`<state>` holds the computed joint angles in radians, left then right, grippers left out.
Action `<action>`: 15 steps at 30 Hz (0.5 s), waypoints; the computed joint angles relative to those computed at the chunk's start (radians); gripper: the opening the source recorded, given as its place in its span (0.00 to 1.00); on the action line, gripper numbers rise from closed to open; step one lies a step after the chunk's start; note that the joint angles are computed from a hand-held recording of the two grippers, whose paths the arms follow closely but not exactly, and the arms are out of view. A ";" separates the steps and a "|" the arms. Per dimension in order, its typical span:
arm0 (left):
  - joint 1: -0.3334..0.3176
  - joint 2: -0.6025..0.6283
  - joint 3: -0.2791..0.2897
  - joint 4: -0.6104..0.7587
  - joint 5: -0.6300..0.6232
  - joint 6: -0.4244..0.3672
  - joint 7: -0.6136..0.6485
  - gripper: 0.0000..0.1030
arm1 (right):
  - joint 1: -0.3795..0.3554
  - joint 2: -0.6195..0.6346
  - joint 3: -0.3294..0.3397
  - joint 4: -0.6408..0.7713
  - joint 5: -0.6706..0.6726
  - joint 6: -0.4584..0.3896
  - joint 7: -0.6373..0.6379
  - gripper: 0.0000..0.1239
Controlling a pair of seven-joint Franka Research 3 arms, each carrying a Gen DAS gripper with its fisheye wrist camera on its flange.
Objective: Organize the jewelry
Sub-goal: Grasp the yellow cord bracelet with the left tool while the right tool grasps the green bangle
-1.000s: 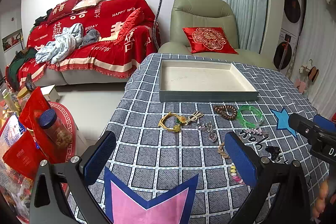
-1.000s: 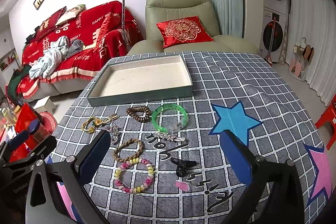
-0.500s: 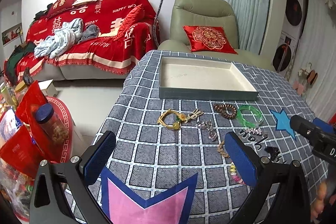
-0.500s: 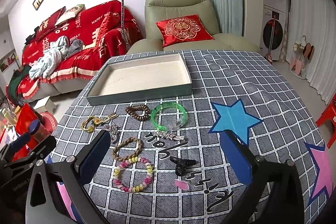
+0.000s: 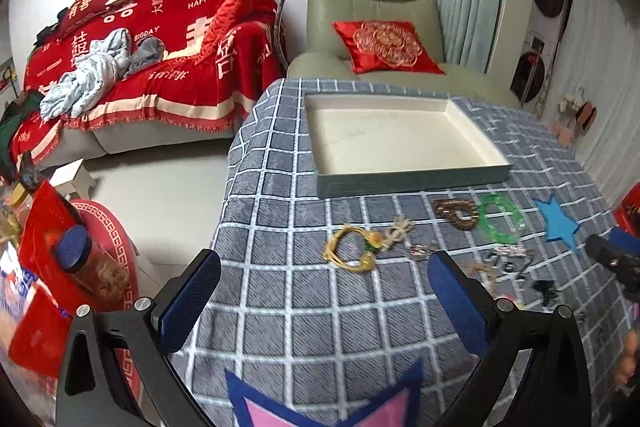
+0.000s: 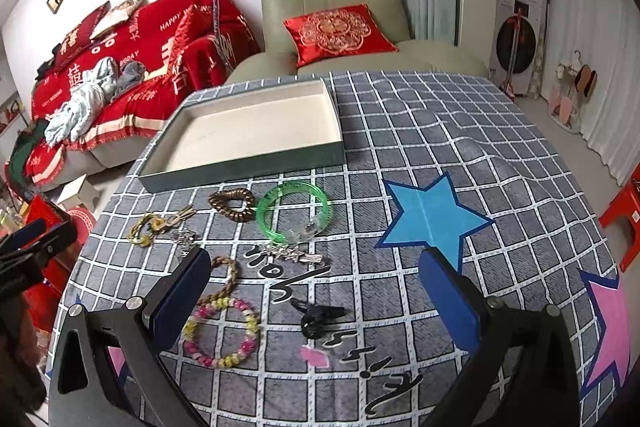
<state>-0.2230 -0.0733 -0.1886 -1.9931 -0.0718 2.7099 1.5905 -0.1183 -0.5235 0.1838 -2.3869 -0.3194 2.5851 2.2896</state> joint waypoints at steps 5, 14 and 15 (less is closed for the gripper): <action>0.009 0.098 -0.010 0.092 0.036 -0.047 0.023 1.00 | 0.010 0.081 -0.044 0.039 0.030 0.007 -0.043 0.83; 0.027 0.216 -0.039 0.201 0.075 -0.128 0.053 0.99 | 0.030 0.163 -0.121 0.076 0.104 -0.018 -0.151 0.83; 0.027 0.225 -0.040 0.209 0.084 -0.132 0.050 0.94 | 0.033 0.168 -0.133 0.079 0.115 -0.024 -0.169 0.83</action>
<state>-0.1964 0.1522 -0.2283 -1.7841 0.0122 2.5781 1.6409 -0.0854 -0.3555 0.0509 -2.3081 -0.2040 2.5610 2.1203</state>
